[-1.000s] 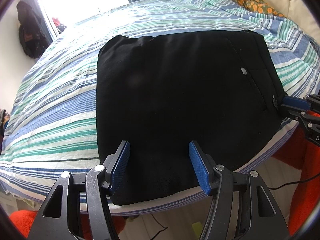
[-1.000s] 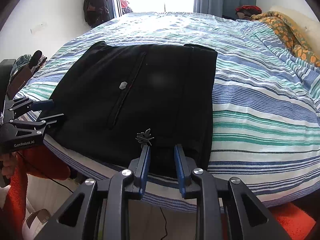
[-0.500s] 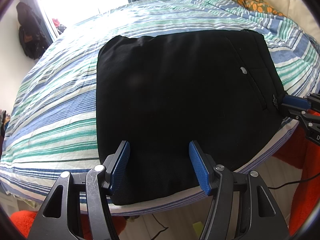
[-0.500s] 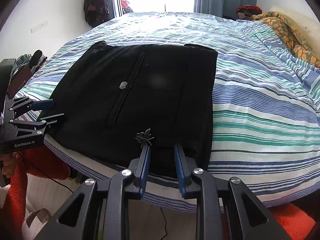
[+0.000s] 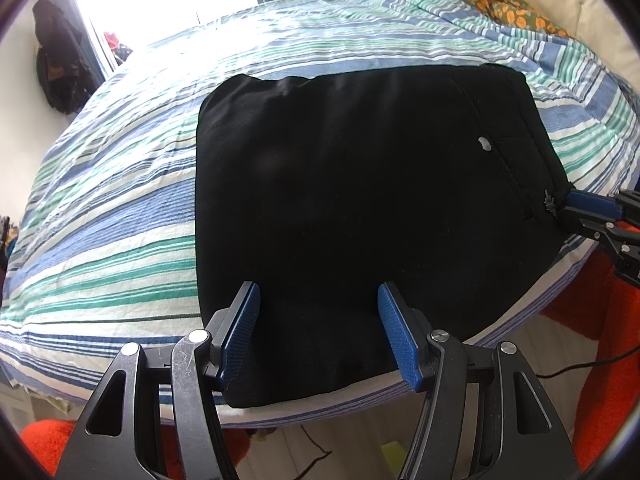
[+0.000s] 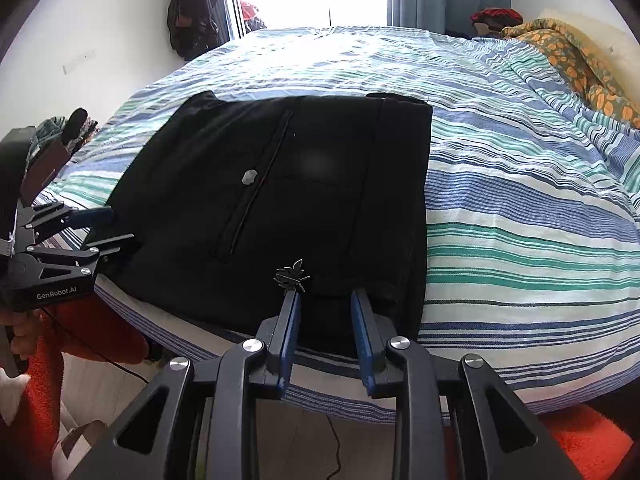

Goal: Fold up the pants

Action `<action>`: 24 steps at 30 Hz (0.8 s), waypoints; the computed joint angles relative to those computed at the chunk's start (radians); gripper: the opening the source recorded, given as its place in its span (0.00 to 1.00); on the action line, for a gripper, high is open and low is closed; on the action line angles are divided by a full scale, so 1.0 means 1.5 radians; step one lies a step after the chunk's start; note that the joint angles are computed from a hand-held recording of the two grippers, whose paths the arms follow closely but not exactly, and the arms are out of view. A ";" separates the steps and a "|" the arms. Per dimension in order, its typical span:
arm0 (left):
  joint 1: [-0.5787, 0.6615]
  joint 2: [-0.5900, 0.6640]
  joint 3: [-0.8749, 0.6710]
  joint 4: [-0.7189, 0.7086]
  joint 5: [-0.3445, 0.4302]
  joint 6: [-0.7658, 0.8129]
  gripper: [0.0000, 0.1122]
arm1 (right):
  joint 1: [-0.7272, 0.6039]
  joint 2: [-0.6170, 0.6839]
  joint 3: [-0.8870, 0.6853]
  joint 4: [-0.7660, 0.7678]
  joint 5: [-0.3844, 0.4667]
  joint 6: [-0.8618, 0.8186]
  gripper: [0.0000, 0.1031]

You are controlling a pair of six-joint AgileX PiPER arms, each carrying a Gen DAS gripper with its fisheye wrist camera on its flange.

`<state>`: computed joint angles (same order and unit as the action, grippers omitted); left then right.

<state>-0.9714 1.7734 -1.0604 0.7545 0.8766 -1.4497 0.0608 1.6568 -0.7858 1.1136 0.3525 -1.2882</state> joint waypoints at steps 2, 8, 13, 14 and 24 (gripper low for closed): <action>0.019 -0.059 0.037 -0.023 -0.043 0.002 0.65 | -0.049 -0.028 0.021 0.113 0.074 -0.109 0.68; 0.089 -0.220 0.176 0.024 -0.133 -0.094 0.72 | -0.145 -0.063 0.058 0.222 0.143 -0.197 0.88; 0.189 -0.274 0.275 -0.040 -0.246 -0.064 0.72 | -0.206 0.005 0.014 0.181 0.202 -0.100 0.88; 0.208 -0.280 0.289 -0.066 -0.270 -0.038 0.72 | -0.215 0.016 0.007 0.176 0.214 -0.085 0.88; 0.222 -0.271 0.301 -0.129 -0.321 -0.004 0.72 | -0.234 0.066 -0.036 0.146 0.270 -0.005 0.88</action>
